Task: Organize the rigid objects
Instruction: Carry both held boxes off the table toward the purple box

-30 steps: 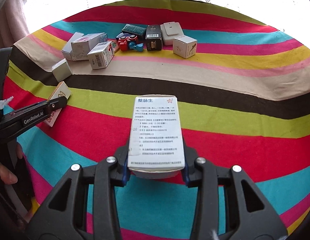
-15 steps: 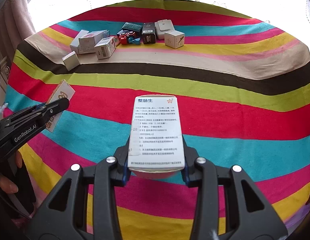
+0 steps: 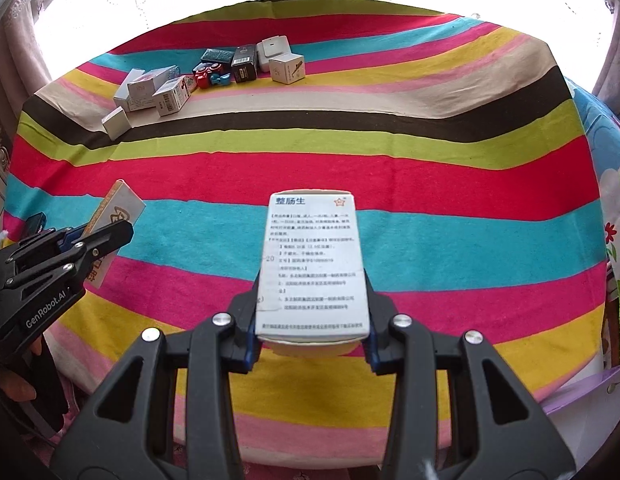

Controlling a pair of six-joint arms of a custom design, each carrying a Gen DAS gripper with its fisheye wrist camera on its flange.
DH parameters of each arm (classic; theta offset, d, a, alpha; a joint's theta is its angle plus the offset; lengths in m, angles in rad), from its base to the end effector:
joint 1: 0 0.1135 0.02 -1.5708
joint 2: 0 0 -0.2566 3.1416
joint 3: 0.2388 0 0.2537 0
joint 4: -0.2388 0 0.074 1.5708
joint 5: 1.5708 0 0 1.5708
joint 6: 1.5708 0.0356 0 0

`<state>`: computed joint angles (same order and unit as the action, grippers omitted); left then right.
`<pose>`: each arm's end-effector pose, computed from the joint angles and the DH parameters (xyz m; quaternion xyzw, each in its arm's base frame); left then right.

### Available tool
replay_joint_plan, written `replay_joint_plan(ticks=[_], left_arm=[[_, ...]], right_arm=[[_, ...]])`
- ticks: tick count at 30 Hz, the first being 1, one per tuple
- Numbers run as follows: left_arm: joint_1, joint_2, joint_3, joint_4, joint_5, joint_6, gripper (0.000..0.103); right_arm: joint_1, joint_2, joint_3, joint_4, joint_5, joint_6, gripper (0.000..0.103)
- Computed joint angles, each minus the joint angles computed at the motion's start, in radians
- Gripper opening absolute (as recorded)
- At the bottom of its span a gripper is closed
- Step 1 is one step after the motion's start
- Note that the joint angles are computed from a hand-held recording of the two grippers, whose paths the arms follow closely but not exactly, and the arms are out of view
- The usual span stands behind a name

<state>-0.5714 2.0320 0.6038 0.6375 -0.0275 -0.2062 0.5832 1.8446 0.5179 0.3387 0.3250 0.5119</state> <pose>0.2577 -0.1645 0.0299 0.1628 0.9104 -0.1324 0.3566 0.2287 0.1373 0.0459 0.0128 0.9463 0.0153 0.3227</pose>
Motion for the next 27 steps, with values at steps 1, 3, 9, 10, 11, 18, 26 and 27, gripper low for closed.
replay_joint_plan(ticks=[1, 3, 9, 10, 11, 18, 26, 27], left_arm=[[-0.013, -0.006, -0.003, -0.002, -0.008, 0.0, 0.016], [-0.037, -0.017, -0.007, -0.008, -0.024, 0.001, 0.016], [-0.101, -0.054, -0.017, -0.029, -0.068, 0.006, 0.016], [-0.111, -0.063, -0.02, -0.033, -0.075, 0.007, 0.016], [-0.123, -0.072, -0.023, -0.037, -0.083, 0.007, 0.016], [-0.206, -0.126, -0.026, -0.073, -0.133, 0.004, 0.016], [-0.286, -0.181, -0.011, -0.145, -0.145, -0.001, 0.016], [-0.3, -0.189, -0.009, -0.155, -0.148, -0.004, 0.016]], right_arm=[[-0.001, -0.017, -0.019, 0.002, 0.003, 0.004, 0.043], [-0.004, -0.052, -0.058, 0.01, 0.006, 0.005, 0.043], [-0.021, -0.153, -0.188, 0.054, 0.009, 0.026, 0.043], [-0.021, -0.171, -0.208, 0.058, 0.012, 0.031, 0.043], [-0.02, -0.191, -0.227, 0.058, 0.016, 0.037, 0.043], [-0.006, -0.432, -0.354, -0.035, 0.056, 0.057, 0.043], [0.008, -0.797, -0.452, -0.284, 0.105, 0.089, 0.043], [0.01, -0.86, -0.462, -0.337, 0.111, 0.096, 0.043]])
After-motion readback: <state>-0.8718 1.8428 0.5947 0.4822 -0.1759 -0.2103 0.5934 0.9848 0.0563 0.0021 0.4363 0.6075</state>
